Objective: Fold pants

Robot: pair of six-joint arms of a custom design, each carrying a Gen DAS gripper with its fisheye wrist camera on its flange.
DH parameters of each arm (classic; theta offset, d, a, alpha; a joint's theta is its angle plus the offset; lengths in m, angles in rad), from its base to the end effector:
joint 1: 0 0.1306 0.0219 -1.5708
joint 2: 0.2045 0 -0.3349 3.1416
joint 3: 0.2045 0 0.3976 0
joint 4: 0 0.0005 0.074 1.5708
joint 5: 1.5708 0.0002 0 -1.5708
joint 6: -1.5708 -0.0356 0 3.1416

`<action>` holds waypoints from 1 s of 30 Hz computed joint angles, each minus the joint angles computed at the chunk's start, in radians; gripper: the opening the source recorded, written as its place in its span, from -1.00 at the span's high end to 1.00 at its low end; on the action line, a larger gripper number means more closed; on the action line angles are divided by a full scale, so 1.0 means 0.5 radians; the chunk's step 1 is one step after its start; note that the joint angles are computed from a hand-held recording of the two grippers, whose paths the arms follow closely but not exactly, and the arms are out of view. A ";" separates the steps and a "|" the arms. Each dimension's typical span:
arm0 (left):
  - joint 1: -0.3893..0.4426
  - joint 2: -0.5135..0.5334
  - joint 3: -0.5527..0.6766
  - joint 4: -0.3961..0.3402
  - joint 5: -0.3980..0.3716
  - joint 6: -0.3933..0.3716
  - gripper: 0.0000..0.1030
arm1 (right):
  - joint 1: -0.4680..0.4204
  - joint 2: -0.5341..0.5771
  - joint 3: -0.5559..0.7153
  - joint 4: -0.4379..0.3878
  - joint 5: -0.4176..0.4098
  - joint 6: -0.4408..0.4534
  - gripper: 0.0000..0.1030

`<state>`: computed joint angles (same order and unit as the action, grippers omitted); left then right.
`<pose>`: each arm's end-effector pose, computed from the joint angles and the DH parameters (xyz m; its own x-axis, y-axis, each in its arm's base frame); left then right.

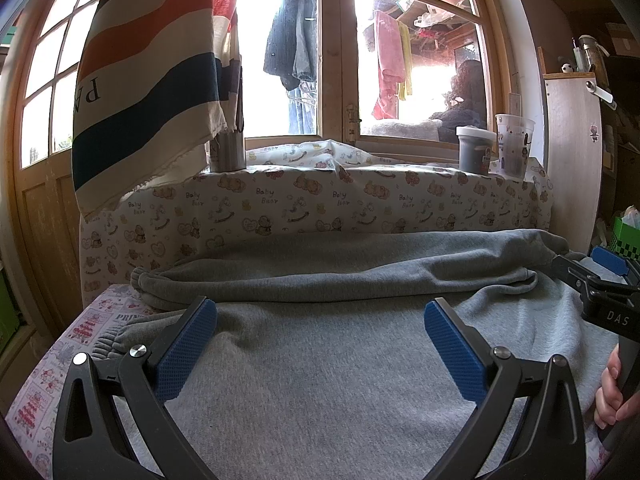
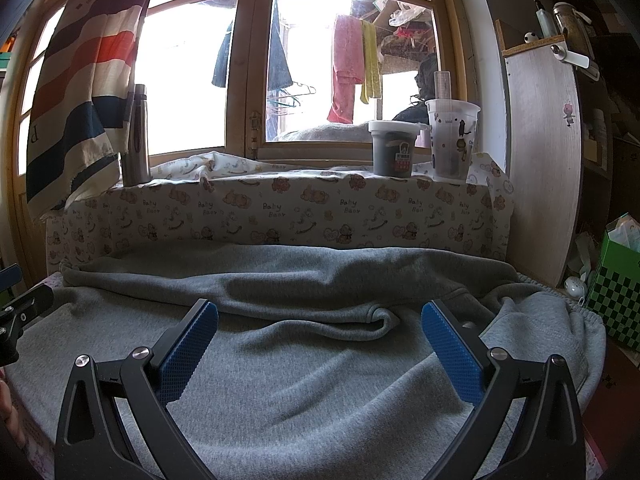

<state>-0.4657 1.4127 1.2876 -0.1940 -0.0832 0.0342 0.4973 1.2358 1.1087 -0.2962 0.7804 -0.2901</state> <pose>0.4799 -0.2384 0.3810 -0.2930 0.1091 -0.9499 0.3672 0.9301 -0.0064 0.4193 0.1985 0.3713 -0.2816 0.0784 -0.9563 0.3187 0.9477 -0.0161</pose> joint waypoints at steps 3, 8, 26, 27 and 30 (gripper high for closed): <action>0.000 0.000 0.000 0.000 -0.001 0.000 -1.00 | 0.005 0.006 0.008 -0.007 0.004 -0.004 -0.99; 0.002 -0.009 -0.021 0.039 -0.003 -0.006 -1.00 | 0.005 0.006 0.008 -0.008 0.004 -0.003 -0.99; 0.028 -0.363 -0.313 0.298 -0.056 -0.016 -1.00 | 0.068 -0.204 -0.201 0.294 0.074 0.116 -0.99; 0.034 -0.375 -0.310 0.286 -0.061 -0.032 -1.00 | 0.086 -0.211 -0.209 0.312 0.121 0.130 -0.99; 0.034 -0.409 -0.320 0.275 -0.181 -0.095 -1.00 | 0.139 -0.226 -0.200 0.308 0.214 0.178 -0.99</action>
<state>-0.4486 1.2084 1.1277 -0.0563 -0.1735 -0.0132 0.5667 1.1228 1.0086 -0.1421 0.8873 -0.2009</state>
